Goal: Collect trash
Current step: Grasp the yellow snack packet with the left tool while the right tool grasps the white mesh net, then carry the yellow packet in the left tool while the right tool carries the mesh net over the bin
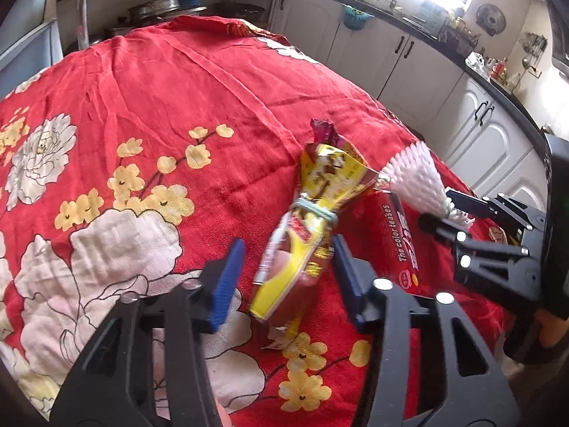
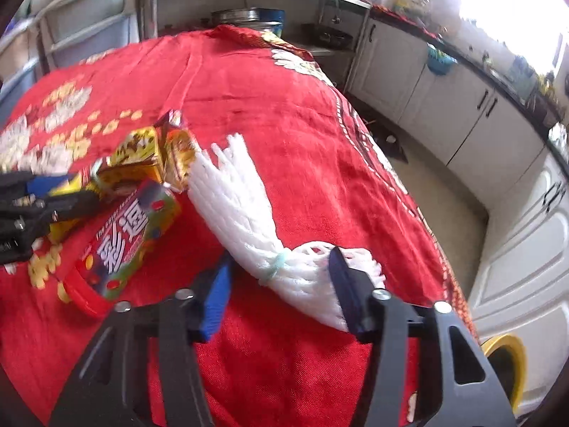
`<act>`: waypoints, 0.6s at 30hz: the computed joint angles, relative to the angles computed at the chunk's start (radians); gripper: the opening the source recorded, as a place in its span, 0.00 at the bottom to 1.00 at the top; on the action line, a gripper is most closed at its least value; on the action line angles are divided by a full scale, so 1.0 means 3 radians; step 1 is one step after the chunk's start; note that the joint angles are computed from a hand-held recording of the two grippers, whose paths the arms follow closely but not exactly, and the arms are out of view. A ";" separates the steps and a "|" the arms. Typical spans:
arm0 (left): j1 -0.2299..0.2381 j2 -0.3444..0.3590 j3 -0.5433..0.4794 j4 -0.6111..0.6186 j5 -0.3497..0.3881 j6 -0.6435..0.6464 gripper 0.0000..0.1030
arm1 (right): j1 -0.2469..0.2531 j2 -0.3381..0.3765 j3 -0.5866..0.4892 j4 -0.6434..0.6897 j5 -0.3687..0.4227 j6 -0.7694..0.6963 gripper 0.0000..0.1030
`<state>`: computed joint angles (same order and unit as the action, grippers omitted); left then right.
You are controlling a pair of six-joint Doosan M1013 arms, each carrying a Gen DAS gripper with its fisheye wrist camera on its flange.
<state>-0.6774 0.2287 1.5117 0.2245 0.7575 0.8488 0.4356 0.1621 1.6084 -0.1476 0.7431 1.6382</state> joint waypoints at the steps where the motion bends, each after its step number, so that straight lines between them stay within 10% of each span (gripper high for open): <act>1: -0.0004 0.0001 -0.0005 -0.0011 0.0003 0.0027 0.33 | -0.0025 -0.0010 0.0005 0.0095 -0.0014 -0.0023 0.38; 18: -0.0124 -0.0159 -0.0025 0.0212 -0.0057 0.0027 0.24 | -0.0432 -0.0712 0.0638 0.1041 -0.0517 0.0007 0.27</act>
